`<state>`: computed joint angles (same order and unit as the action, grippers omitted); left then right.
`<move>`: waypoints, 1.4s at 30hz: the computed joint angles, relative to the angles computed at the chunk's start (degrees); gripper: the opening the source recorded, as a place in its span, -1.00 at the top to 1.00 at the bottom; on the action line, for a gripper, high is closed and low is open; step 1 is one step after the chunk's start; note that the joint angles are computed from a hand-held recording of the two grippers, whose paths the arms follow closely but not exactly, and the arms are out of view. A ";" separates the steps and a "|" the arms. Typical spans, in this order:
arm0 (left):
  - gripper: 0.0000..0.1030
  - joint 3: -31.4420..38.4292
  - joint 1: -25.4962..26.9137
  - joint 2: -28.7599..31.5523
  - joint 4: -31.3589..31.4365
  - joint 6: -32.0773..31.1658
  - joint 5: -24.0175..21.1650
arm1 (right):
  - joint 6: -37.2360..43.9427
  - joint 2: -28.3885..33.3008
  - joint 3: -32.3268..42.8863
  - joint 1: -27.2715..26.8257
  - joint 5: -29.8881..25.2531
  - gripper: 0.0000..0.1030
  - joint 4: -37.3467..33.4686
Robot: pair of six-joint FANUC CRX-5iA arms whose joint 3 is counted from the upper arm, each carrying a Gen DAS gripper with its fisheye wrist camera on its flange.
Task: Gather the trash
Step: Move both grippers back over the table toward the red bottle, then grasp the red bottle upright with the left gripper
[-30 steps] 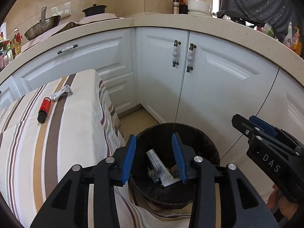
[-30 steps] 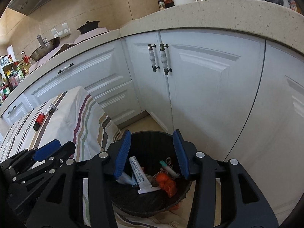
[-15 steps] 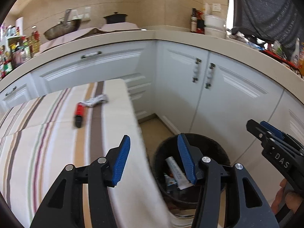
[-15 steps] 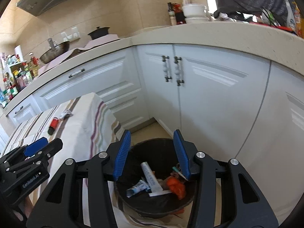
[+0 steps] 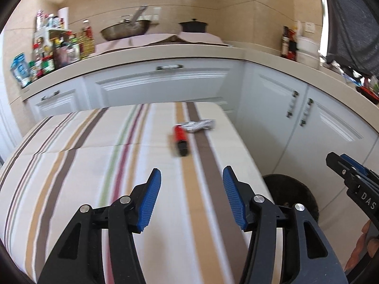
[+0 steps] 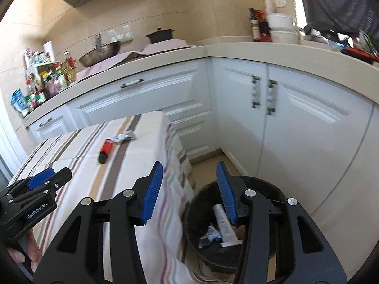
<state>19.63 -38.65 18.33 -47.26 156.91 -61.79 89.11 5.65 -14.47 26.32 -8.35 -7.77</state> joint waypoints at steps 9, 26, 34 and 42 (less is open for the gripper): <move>-0.06 -4.10 2.55 -2.88 0.13 1.83 -0.36 | -6.48 1.18 -0.34 4.69 1.32 0.07 7.89; -0.06 -0.40 7.36 1.50 5.96 -3.95 2.40 | 3.86 8.22 10.39 4.76 -4.73 0.07 -1.71; -0.06 5.56 9.08 6.50 9.58 -9.17 1.91 | 9.58 10.88 15.12 2.01 -7.54 0.07 -8.07; -0.06 12.34 11.37 12.30 12.79 -13.85 -1.12 | 12.73 13.97 19.13 -0.39 -9.55 0.07 -11.07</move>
<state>31.98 -27.28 30.63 -34.47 143.06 -62.91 101.83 19.63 4.66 25.93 -17.90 -18.84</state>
